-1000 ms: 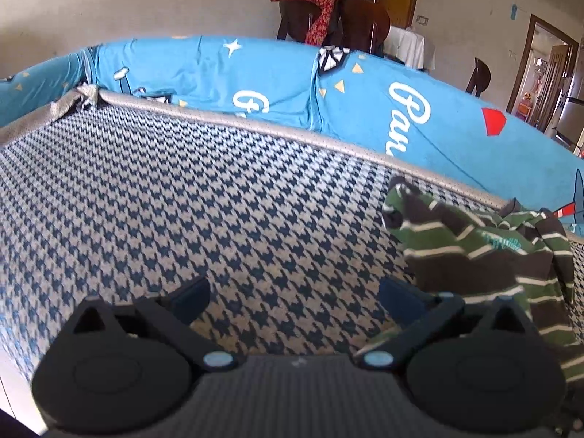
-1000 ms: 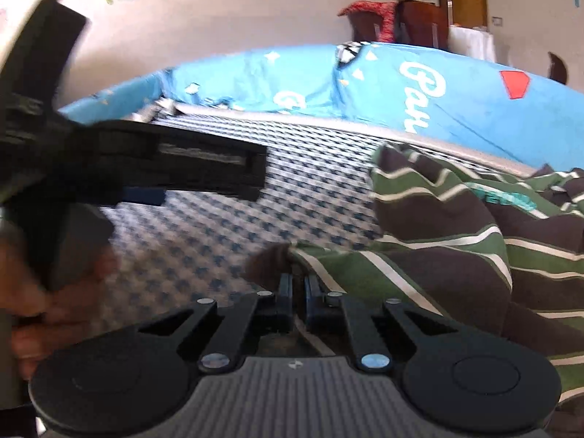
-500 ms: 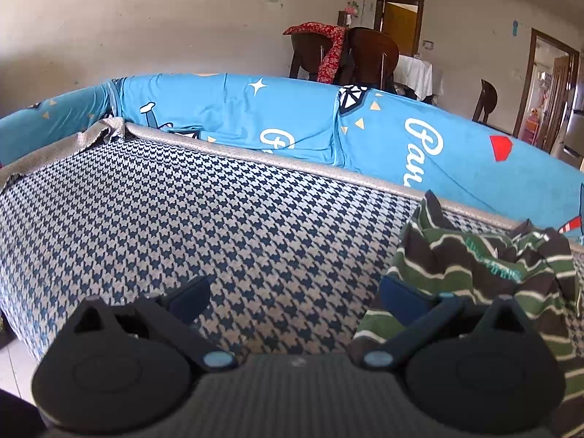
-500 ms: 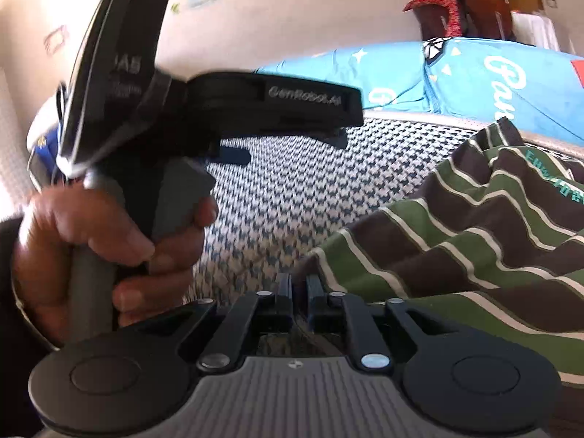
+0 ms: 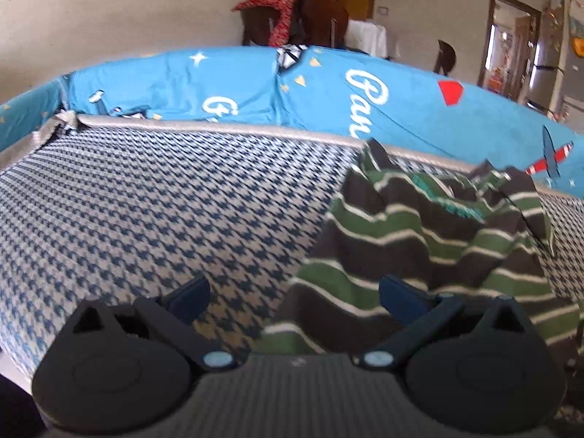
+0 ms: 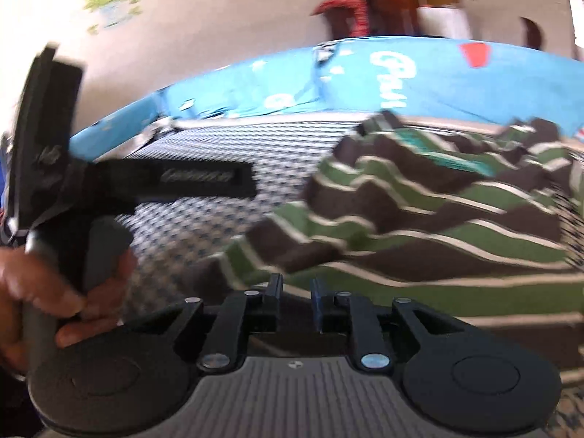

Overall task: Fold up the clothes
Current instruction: 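Lower the garment onto the bed and open the right tool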

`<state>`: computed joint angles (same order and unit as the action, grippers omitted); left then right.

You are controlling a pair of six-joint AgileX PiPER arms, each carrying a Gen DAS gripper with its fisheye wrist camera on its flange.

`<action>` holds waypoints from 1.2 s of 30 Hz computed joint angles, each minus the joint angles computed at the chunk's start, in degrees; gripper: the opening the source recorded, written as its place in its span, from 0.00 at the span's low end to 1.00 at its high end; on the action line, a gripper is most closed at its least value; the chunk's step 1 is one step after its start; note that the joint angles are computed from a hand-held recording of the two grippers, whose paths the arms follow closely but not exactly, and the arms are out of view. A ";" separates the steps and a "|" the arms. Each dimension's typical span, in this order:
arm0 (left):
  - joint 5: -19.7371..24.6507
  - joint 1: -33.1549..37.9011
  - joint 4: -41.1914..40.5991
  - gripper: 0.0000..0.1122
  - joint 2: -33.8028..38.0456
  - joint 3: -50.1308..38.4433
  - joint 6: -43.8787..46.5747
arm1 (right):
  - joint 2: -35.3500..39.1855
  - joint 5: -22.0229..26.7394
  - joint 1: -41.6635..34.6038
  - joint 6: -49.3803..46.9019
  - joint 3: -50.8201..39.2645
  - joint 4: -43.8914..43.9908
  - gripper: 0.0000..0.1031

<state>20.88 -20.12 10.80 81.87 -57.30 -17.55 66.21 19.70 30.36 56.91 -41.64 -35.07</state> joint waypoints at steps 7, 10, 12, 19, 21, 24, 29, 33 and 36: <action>0.53 -2.24 -0.77 0.91 2.04 0.23 0.98 | -6.67 10.85 1.63 16.06 3.93 -11.89 0.19; 0.55 -2.85 -1.33 0.92 2.51 0.42 1.72 | -9.00 15.93 2.10 24.89 6.09 -16.99 0.24; 0.49 -3.28 -1.15 0.92 2.80 0.52 1.50 | -11.08 21.55 3.34 30.89 7.64 -20.19 0.29; 0.81 -4.22 -2.55 0.92 3.81 0.15 1.72 | -17.21 34.45 0.20 38.23 11.55 -19.54 0.32; 0.96 -4.40 -3.18 0.92 4.06 -0.04 1.99 | -18.53 31.48 -4.64 35.22 12.26 -16.30 0.32; 1.29 -4.96 -2.48 0.92 4.45 -0.30 1.01 | -18.60 26.03 -11.17 30.60 12.78 -12.08 0.34; 1.25 -5.48 -1.08 0.92 4.70 -0.15 -0.08 | -16.56 19.16 -16.35 28.48 13.66 -10.32 0.40; 1.53 -5.31 -1.10 0.92 4.98 -0.19 -0.11 | -14.35 19.83 -13.01 32.79 14.18 -15.24 0.28; 1.95 -5.06 -1.49 0.92 5.38 -0.44 -0.05 | -12.84 21.26 -10.35 34.92 14.08 -17.78 0.16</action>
<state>22.83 -25.18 9.31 87.24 -57.75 -17.60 53.38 40.96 20.01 91.82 -27.56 -52.85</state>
